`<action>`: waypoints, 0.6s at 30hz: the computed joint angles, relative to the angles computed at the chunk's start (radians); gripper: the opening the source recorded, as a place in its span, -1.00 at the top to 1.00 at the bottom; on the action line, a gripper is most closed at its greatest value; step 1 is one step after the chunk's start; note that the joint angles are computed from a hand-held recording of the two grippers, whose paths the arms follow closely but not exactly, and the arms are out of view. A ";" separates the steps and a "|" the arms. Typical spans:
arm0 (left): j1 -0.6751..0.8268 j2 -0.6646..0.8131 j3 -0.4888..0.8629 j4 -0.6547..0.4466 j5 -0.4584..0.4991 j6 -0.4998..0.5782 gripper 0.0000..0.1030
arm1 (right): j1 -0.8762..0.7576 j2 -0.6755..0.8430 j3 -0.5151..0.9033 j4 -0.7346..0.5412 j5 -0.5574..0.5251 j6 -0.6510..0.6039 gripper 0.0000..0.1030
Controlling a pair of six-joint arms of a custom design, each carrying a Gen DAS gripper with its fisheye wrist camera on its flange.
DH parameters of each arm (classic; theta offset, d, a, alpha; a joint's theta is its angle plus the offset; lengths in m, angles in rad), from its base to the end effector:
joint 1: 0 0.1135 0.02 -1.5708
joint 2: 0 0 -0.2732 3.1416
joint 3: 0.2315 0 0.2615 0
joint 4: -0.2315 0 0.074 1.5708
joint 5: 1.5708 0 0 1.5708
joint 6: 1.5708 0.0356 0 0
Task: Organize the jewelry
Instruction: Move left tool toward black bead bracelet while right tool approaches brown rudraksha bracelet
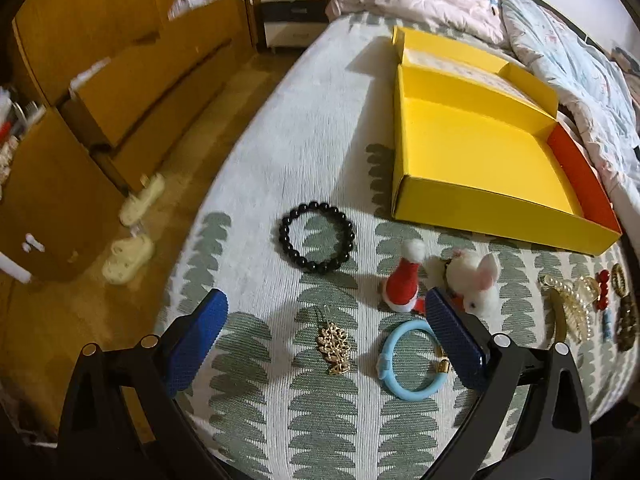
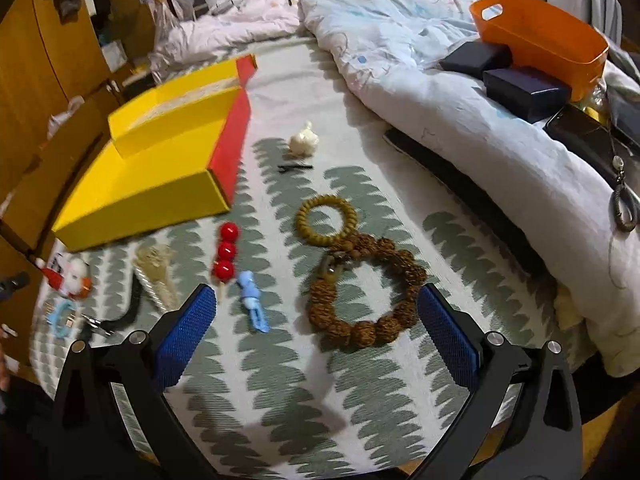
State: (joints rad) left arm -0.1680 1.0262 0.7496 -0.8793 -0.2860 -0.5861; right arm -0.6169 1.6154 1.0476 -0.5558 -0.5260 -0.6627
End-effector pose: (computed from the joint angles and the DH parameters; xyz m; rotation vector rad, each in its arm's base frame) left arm 0.1824 -0.0207 0.2364 -0.6284 2.5753 0.1494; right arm 0.2749 -0.1731 0.2057 -0.2078 2.4669 0.1982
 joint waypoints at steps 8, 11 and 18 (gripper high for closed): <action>0.201 0.027 0.024 -0.002 0.100 0.088 -0.89 | -0.017 0.013 0.013 0.025 -0.004 0.035 -0.94; 0.252 0.023 0.028 0.004 0.114 0.105 -0.89 | -0.024 0.018 0.024 0.027 -0.006 0.050 -0.94; 0.312 0.185 0.090 0.030 0.136 0.161 -0.89 | -0.015 0.062 0.076 -0.030 -0.009 0.059 -0.92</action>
